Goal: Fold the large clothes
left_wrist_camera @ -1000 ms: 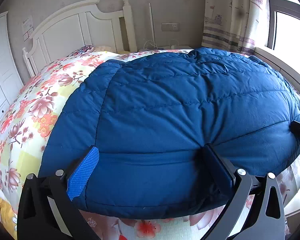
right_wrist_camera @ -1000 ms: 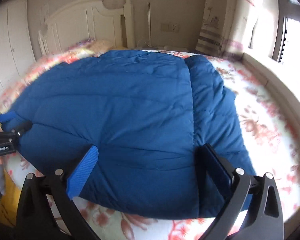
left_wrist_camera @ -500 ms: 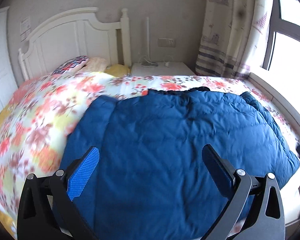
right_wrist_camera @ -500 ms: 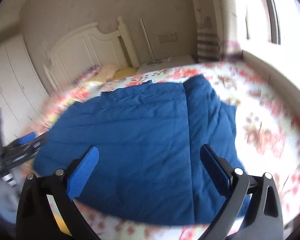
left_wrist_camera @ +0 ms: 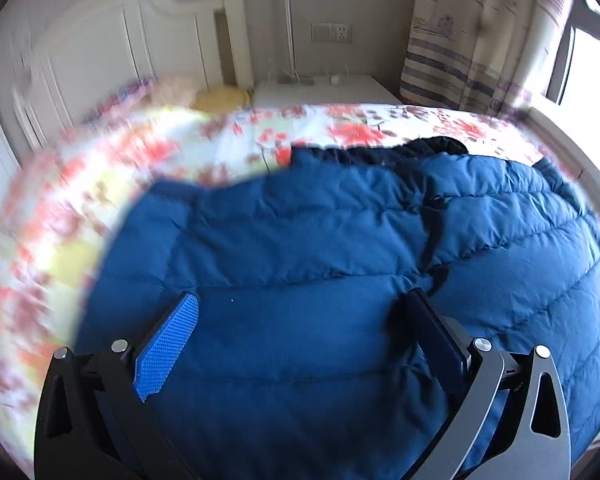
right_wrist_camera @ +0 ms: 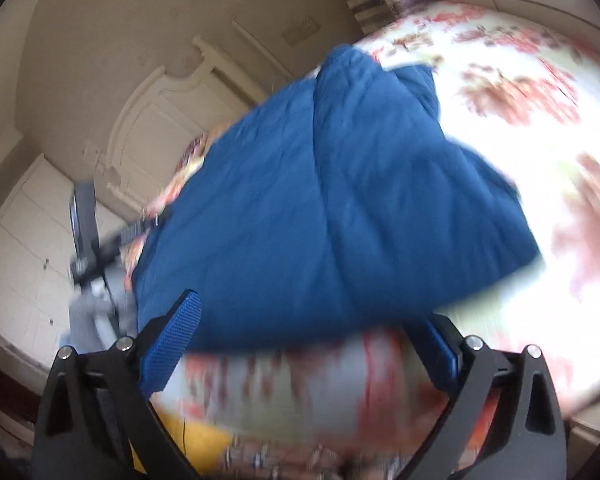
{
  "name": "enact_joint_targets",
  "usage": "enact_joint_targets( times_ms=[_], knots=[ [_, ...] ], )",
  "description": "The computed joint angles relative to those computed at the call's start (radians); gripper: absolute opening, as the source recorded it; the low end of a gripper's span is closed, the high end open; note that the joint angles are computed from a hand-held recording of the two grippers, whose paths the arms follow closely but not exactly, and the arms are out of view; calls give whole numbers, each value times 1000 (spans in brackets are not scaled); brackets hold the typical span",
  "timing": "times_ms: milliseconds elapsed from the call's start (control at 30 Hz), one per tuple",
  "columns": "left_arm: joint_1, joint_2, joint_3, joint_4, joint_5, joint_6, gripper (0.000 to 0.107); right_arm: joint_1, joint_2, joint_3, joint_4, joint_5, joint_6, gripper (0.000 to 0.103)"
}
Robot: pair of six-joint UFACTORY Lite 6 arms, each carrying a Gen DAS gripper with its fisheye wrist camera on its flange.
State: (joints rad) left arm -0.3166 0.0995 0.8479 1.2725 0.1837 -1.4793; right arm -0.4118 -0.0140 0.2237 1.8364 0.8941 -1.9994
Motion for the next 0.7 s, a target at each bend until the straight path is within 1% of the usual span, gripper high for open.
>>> enact_joint_targets(
  times_ms=[33,67,100,133,167,200,233,267,300,333,367,400,467,567,667,700],
  knots=[
    [14,4,-5,61,-22,-63,99,50,35,45,61,-18,14,101],
    [10,11,-3,109,-12,-112,99,111,82,105,144,-44,36,101],
    [0,17,-2,149,4,-155,99,142,99,132,193,-60,46,101],
    [-9,24,-3,224,25,-240,99,188,128,172,284,-86,51,101],
    [-18,26,-5,263,44,-294,99,222,146,201,352,-107,59,101],
    [-20,38,4,277,67,-328,99,238,172,230,391,-113,70,96],
    [-22,50,16,275,82,-343,99,236,217,271,398,-77,89,83],
    [-21,60,28,273,90,-350,99,203,264,291,386,-21,101,41],
    [-26,82,52,246,102,-323,99,170,327,315,369,60,112,31],
    [-40,109,83,208,125,-277,99,138,375,335,338,143,100,29],
    [-54,131,111,179,145,-240,99,130,385,328,349,185,50,26],
    [-72,173,163,146,172,-190,99,132,359,306,362,194,7,25],
    [-86,248,264,81,187,-95,99,120,291,261,367,206,-53,24],
    [-116,418,511,-133,207,152,99,59,242,226,351,227,-72,23],
    [-180,625,825,-310,262,399,99,-34,250,239,332,251,-66,23],
    [-197,684,930,-399,313,502,99,-72,252,248,314,250,-64,23]
  ],
)
